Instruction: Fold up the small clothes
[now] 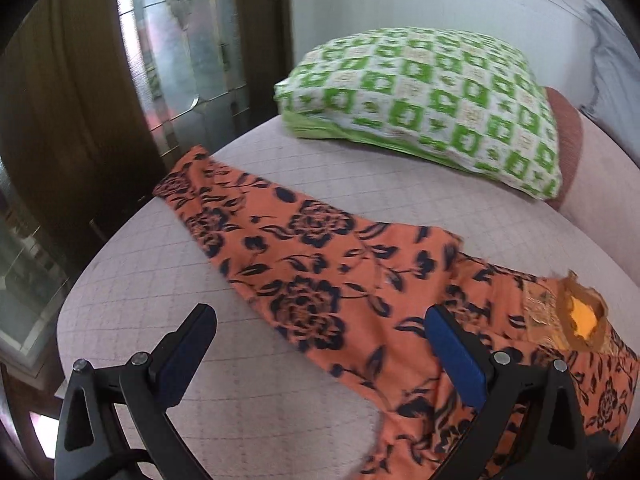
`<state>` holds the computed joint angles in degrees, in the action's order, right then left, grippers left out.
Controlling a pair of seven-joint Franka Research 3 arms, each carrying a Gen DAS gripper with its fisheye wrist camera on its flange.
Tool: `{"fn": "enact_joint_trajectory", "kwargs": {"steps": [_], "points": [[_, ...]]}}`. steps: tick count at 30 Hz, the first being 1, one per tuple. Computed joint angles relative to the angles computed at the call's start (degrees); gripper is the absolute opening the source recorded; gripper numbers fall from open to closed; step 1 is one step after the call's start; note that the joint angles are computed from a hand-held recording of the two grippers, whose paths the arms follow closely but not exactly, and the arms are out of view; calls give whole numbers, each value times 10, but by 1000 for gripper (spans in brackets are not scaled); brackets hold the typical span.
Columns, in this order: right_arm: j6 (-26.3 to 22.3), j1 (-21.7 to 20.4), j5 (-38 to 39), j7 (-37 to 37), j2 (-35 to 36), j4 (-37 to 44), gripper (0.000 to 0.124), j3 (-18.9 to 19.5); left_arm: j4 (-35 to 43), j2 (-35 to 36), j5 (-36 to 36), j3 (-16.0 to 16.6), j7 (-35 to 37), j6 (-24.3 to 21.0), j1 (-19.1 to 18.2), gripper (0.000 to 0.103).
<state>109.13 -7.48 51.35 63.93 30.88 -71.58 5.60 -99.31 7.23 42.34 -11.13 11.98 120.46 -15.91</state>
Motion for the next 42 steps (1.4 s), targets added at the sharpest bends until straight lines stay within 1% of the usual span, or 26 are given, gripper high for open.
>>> {"fn": "enact_joint_trajectory", "kwargs": {"steps": [1,2,3,6,8,9,12,13,14,15,17,18,20,22,25,28,29,30,31,32,33,34,35,37,41,42], "points": [[19,-2,16,-12,-17,-20,84,-9,7,6,0,-3,7,3,-2,103],[32,-17,20,-18,-19,-20,84,2,13,12,-1,-4,16,5,-5,103],[39,-19,27,-25,-23,-24,83,-7,20,19,-3,-6,30,7,-8,103],[126,-2,-18,-4,-42,-47,79,-37,43,47,-30,-9,89,18,-13,103],[149,-7,-45,17,-26,-35,70,-48,77,82,-55,-9,131,-6,-20,103],[159,-12,-56,33,-15,-29,68,-54,96,101,-69,-7,147,-20,-24,103],[160,-28,-109,89,15,-3,68,-73,157,160,-119,-3,190,-59,-31,103],[140,-33,-134,118,26,16,66,-81,167,170,-122,3,187,-63,-37,103],[121,-50,-146,144,49,38,63,-68,169,169,-120,8,182,-65,-42,103],[123,-55,-131,139,52,40,62,-66,170,165,-123,11,181,-66,-44,103],[113,-66,-134,135,60,65,63,-53,120,120,-127,14,164,-15,-35,103],[120,-74,-121,116,60,67,63,-40,92,94,-123,17,146,6,-31,103],[135,-86,-89,72,49,55,63,-19,39,43,-109,24,99,16,-21,103],[118,-91,-72,54,51,59,63,-9,-9,-2,-117,29,65,17,3,103],[90,-84,-70,36,56,70,63,-5,-60,-50,-170,41,53,27,56,103],[104,-68,-77,-4,36,42,63,-8,-108,-80,-228,56,68,85,106,103],[116,-57,-68,-25,20,18,63,-20,-121,-82,-252,62,78,115,121,102],[124,-60,-74,-32,16,13,63,-11,-135,-82,-281,66,92,151,134,97],[130,-62,-77,-36,15,11,63,-6,-148,-78,-323,71,116,187,146,91],[131,-55,-61,-51,-2,-10,63,-21,-159,-74,-369,74,144,217,156,74],[140,-58,-61,-52,-2,-12,63,-17,-165,-66,-408,74,169,248,164,53],[144,-53,-60,-48,6,-3,63,-18,-169,-56,-448,73,196,276,170,47],[144,-53,-59,-43,11,4,63,-20,-168,-44,-480,70,223,294,176,46],[147,-51,-61,-29,23,18,63,-23,-167,-33,-474,66,219,318,181,46],[149,-58,-61,-8,37,34,63,-21,-200,-34,-476,65,211,414,193,46],[148,-61,-59,-4,40,38,63,-20,-208,-37,-481,64,211,432,196,41]]}}
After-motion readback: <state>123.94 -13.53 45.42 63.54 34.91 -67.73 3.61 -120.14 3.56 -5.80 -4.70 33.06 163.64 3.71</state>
